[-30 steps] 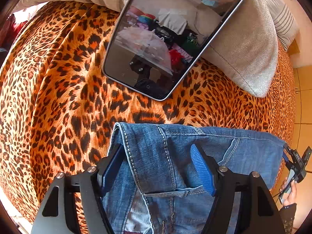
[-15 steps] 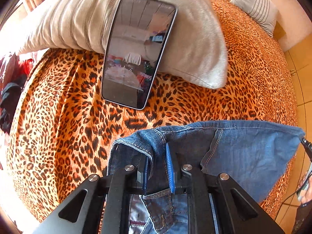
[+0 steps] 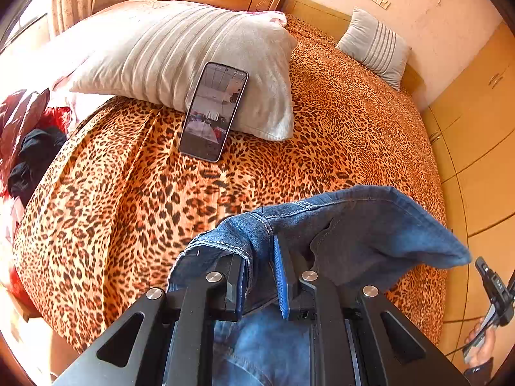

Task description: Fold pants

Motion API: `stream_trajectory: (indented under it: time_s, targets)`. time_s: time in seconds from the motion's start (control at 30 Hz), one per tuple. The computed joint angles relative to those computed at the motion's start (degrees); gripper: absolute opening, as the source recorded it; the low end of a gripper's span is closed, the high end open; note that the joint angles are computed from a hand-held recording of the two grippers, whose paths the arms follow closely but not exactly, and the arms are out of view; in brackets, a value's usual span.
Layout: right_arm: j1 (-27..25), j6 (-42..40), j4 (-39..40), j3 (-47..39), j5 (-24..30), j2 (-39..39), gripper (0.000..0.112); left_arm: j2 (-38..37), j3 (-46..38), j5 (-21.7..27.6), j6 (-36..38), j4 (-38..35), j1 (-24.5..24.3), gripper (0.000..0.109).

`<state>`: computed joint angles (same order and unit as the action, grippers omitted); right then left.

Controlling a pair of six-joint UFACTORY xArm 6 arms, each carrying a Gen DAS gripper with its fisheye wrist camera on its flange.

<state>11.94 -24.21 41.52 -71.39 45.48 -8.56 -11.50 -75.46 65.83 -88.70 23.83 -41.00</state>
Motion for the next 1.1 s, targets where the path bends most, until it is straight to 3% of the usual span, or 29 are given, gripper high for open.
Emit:
stream_trajectory:
  time_s: [0.2,0.33,0.4,0.43,0.47,0.5,0.67,0.77,0.87,0.93,0.97,1.1]
  targets:
    - [-8.86,-5.1,4.41,13.72,10.11,-13.76,0.019,-4.7,4.54,4.06,-11.83,1.71,-10.65,0.015]
    - [-10.67,-1.1,-0.43,17.1,14.41,-13.63,0.02,-5.16,7.33,1.76,-13.43,-3.25,-11.59,0.015]
    - [-11.15,2.69,2.22,18.07,16.54,-11.83,0.033,-5.37,7.83,0.63,-13.36,-3.72,-11.36,0.015]
    - [-11.02,3.98,4.24,19.74,15.67,-11.83,0.036,-4.89,6.94,1.27,-12.54,-4.04,-11.01,0.015]
    - [-10.4,5.13,6.13,20.26,15.4,-10.57,0.048,-4.49,6.31,1.58,-11.82,-4.26,-10.79,0.015]
    - [-9.31,6.58,6.8,20.41,14.51,-9.02,0.053,-4.06,5.74,1.8,-11.13,-4.48,-10.62,0.015]
    - [-2.46,15.01,2.03,19.17,3.44,-1.6,0.053,-2.25,4.37,2.23,-7.6,-5.96,-9.09,0.015]
    - [-0.82,14.72,5.07,17.01,3.2,2.37,0.053,-2.48,5.01,1.85,-6.99,-6.23,-8.5,0.015]
    - [3.38,17.6,-4.27,13.46,3.65,6.31,0.053,-2.83,5.99,1.06,-6.24,-6.92,-7.66,0.015]
    - [5.21,18.83,-7.76,13.4,0.55,6.01,0.043,-2.68,5.98,1.22,-5.62,-7.09,-7.22,0.015]
    - [4.95,18.46,-5.9,12.66,1.51,6.16,0.011,-2.49,5.74,1.41,-5.37,-7.12,-7.02,0.015]
    - [2.88,14.0,2.0,13.04,3.93,2.24,0.013,-2.48,4.73,1.89,-4.65,-6.09,-7.03,0.015]
